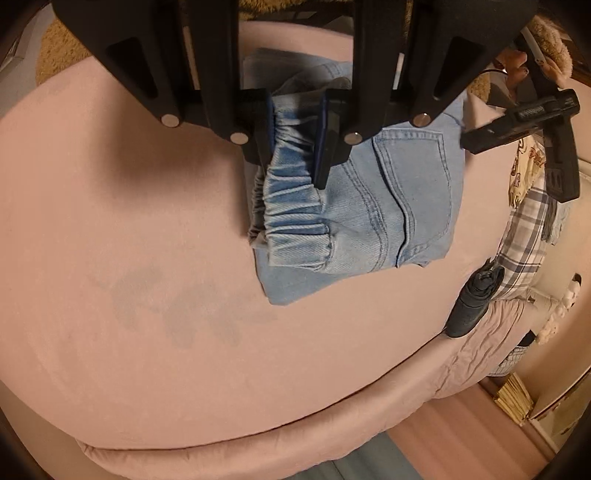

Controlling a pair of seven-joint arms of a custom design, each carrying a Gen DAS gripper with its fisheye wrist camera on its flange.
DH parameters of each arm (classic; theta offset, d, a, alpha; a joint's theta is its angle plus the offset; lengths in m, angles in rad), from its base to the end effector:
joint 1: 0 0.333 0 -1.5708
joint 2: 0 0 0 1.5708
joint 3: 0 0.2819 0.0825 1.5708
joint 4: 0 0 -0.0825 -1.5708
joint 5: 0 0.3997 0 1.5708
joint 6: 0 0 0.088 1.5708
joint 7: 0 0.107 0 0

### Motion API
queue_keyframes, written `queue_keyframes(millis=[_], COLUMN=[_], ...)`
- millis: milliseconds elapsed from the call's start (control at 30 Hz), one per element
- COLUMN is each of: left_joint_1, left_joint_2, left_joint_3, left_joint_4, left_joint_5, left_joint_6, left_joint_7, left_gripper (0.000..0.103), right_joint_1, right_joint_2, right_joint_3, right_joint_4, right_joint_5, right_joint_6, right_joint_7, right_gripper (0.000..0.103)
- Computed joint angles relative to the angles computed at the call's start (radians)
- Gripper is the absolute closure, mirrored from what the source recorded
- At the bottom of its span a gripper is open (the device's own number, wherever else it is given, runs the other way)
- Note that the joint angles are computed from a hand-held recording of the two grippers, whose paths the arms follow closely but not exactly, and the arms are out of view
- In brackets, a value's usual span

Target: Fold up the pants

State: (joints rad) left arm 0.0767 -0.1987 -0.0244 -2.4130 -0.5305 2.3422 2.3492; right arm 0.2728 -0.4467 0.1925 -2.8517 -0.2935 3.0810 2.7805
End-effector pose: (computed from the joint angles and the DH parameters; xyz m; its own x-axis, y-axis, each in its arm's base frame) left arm 0.4964 0.0183 0.3585 -0.3937 -0.8850 0.2483 -0.8960 0.3092 -0.3187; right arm 0.3639 0.2018 0.3465 -0.2871 -0.8543 -0.4334 -0.7496 0.4820 -0.4536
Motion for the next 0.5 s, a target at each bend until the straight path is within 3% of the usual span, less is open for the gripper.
queue_keyframes(millis=[167, 300, 433, 500], left_joint_1=[-0.009, -0.022, -0.028, -0.024], left_joint_2=[0.006, -0.036, -0.050, -0.057], left_joint_3=[-0.006, -0.006, 0.007, 0.016], left_joint_4=[-0.030, -0.086, -0.097, -0.101], left_joint_5=[-0.024, -0.056, -0.072, -0.075], left_joint_6=[0.060, 0.123, 0.108, 0.092], left_joint_7=[0.006, 0.015, 0.020, 0.030], left_gripper=[0.021, 0.020, 0.020, 0.020], right_joint_1=[-0.017, 0.025, 0.026, 0.002], right_joint_2=[0.025, -0.002, -0.009, -0.010], right_joint_3=[0.017, -0.043, -0.034, 0.002], right_joint_4=[0.020, -0.020, -0.008, 0.008], right_joint_5=[-0.008, 0.014, 0.022, 0.006], right_joint_6=[0.003, 0.013, -0.037, -0.073], right_joint_7=[0.001, -0.034, -0.048, -0.031], right_gripper=[0.084, 0.084, 0.081, 0.078])
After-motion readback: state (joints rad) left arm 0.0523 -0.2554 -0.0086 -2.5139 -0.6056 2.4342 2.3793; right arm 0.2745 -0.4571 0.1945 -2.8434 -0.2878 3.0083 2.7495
